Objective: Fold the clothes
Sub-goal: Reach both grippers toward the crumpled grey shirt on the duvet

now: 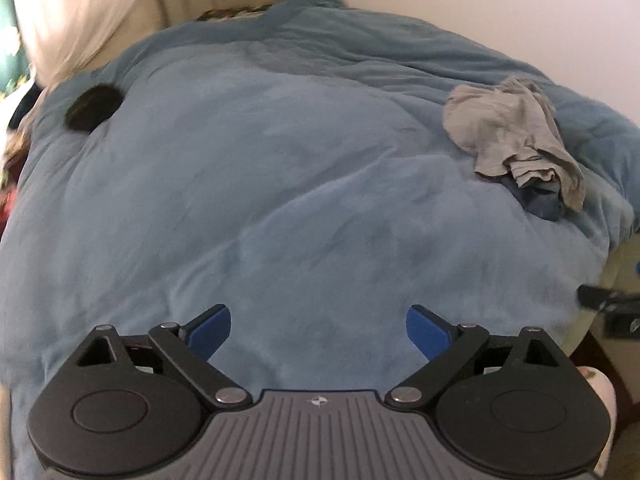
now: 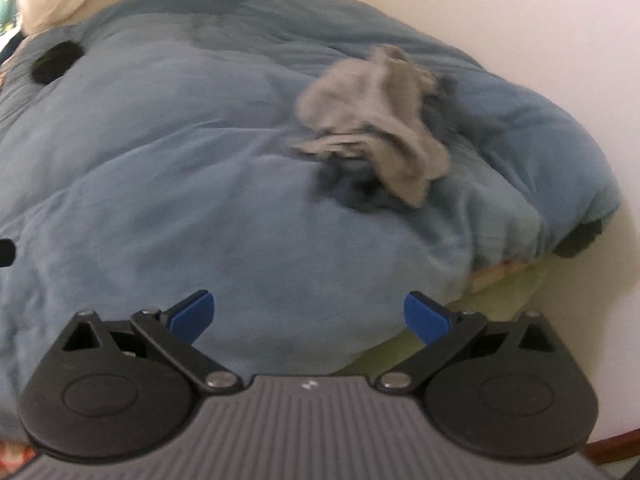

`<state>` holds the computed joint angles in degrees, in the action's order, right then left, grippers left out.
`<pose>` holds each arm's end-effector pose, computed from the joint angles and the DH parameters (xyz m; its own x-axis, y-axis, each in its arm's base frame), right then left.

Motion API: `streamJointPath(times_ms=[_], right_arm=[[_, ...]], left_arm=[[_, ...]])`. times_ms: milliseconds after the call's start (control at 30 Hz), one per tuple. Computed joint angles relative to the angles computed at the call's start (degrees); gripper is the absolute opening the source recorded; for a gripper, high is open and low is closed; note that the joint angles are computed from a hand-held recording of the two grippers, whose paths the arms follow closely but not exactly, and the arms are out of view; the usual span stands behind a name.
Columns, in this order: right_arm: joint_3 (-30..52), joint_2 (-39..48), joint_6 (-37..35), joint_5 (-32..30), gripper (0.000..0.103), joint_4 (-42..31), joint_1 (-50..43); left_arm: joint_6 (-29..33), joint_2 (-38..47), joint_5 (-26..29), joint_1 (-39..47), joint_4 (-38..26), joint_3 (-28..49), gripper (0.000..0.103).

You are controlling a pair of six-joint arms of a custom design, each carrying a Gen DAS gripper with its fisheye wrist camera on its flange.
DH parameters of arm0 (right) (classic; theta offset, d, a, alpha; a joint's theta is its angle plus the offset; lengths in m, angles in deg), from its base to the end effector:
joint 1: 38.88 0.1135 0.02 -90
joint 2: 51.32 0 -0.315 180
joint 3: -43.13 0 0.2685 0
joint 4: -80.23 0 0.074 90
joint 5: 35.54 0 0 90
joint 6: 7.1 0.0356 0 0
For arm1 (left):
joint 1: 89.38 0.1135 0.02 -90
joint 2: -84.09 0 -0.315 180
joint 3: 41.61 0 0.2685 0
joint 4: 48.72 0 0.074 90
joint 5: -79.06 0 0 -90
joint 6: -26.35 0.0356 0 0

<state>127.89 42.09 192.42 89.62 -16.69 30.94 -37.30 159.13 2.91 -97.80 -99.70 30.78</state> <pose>0.1146 0.2525 0.2882 -0.6625 0.4312 -0.6125 0.5874 0.8064 -0.0676 0.2671 -0.0482 0.3180 -0.5883 0.5227 -0.6169 0.6068 0.7897 0.0905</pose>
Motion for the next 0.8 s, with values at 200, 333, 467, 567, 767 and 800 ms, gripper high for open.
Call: streamJointPath(times_ms=[200, 333, 467, 567, 767, 800], right_arm=[[-13.0, -11.6, -4.3, 1.6, 0.102, -0.2, -3.8], [-17.5, -16.4, -7.7, 4.3, 0.102, -0.4, -5.4], [-18.7, -16.1, -11.2, 5.7, 0.102, -2.2, -6.4], [-20.6, -17.2, -15.2, 6.8, 0.102, 0.0, -7.2], [-26.0, -25.7, -21.7, 11.9, 0.102, 7.3, -9.4], [-27.4, -28.5, -22.3, 14.0, 0.102, 9.3, -9.7]], left_arm=[[-8.4, 8.4, -2.6, -14.0, 7.6, 3.3, 0.086], [-7.8, 16.0, -5.1, -22.1, 10.6, 8.0, 0.077], [-6.0, 22.2, -3.0, -25.9, 12.5, 12.7, 0.052], [-5.3, 28.4, 2.1, -26.9, 7.1, 20.0, 0.05], [-2.4, 33.8, -1.6, -30.9, 11.9, 23.9, 0.036], [-2.4, 34.7, -0.7, -30.9, 12.1, 24.9, 0.036]])
